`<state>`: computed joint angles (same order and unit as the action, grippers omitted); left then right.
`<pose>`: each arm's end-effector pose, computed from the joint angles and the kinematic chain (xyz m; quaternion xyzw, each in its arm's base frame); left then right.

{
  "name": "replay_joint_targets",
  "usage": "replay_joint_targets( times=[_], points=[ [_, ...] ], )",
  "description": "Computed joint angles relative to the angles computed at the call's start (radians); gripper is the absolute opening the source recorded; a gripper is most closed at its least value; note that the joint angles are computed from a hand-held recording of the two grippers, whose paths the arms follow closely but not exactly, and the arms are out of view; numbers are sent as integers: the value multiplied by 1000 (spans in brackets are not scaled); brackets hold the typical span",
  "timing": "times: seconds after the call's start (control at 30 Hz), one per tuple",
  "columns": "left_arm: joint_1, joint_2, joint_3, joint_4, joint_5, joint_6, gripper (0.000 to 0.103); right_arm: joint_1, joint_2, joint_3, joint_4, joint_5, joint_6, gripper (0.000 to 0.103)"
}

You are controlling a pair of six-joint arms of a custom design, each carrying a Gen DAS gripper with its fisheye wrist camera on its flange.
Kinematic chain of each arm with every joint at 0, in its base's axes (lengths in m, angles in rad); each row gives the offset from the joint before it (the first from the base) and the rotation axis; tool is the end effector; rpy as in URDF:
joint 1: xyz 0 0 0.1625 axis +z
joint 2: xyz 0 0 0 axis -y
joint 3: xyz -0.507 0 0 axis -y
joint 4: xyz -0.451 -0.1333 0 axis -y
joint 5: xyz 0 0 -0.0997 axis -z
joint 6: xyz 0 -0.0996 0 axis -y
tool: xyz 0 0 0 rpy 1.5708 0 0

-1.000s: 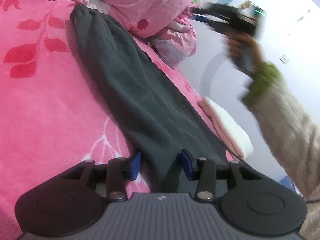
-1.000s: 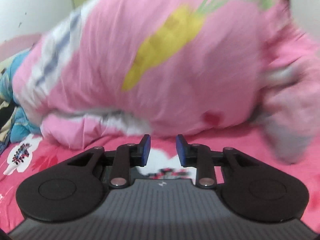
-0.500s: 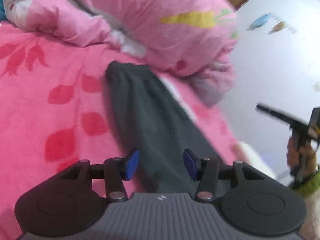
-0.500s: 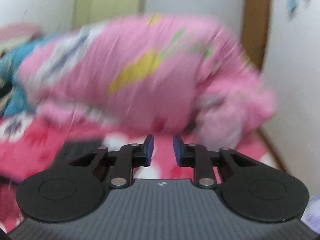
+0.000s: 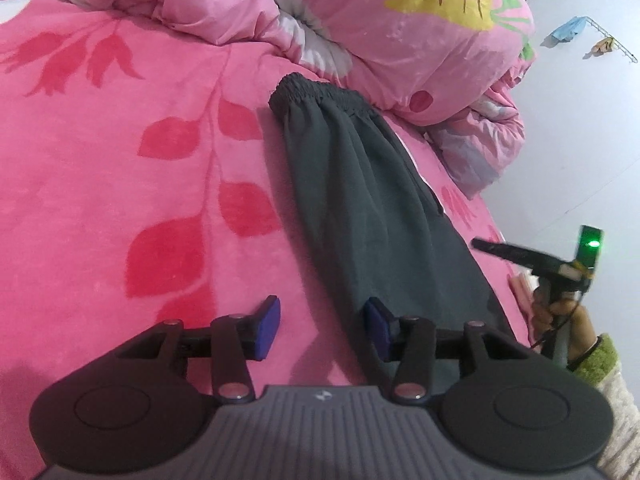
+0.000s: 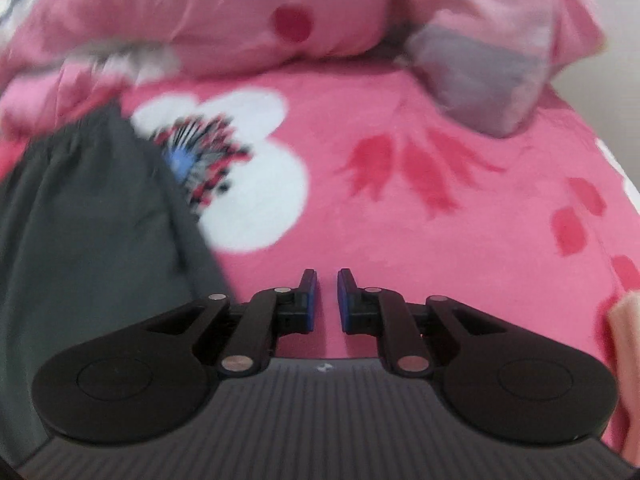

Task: Fold clothes

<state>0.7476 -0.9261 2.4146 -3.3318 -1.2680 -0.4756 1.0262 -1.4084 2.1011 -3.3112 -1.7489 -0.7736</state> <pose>-0.2290 -0.4346 0.0535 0.1492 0.9682 -0.1973 0.0378 -0.1931 -0.5421 0.4122 0.0543 -0.8619 0.3467 0.3660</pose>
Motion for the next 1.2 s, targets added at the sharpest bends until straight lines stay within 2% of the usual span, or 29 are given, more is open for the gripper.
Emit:
replay_joint_targets(
  times=[0.1,0.13,0.2,0.33,0.43,0.47,0.53,0.67,0.8,0.9,0.97,1.07,1.13,1.2],
  points=[
    [-15,-32,37,-11,-39,-4,52,-33,-65,29,62,134,25,13],
    [-20,-43,51,-16,-67,-5,52,-43,-85,37,90,174,27,17],
    [-29,-58,78,-19,-136,-5,52,-48,-100,46,137,204,7,27],
    [-82,-59,118,2,-193,-4,52,-35,-88,38,190,197,-28,29],
    [-127,-38,136,0,-180,-8,52,-27,-65,16,233,183,-16,27],
    [-141,-29,142,-10,-168,-11,52,-27,-57,11,242,178,-15,24],
    [-169,-13,154,-36,-131,-18,50,-33,-59,12,260,192,-17,6],
    [-206,-7,165,-39,-77,-26,40,-37,-68,43,183,217,-59,1],
    [-218,-20,172,-20,-57,-17,38,-27,-50,49,112,189,-74,0],
    [-218,-19,174,-22,-55,-12,38,-25,-31,39,89,155,-31,1],
    [-218,-17,174,-24,-54,-11,38,-35,-42,43,89,189,-5,4],
    [-220,-9,177,-40,-52,-8,38,-58,-83,77,67,305,5,5],
    [-223,-5,179,-47,-49,-6,37,-63,-105,93,82,348,-23,19],
    [-227,-4,179,-45,-44,-8,37,-54,-109,98,103,340,-67,27]
  ],
)
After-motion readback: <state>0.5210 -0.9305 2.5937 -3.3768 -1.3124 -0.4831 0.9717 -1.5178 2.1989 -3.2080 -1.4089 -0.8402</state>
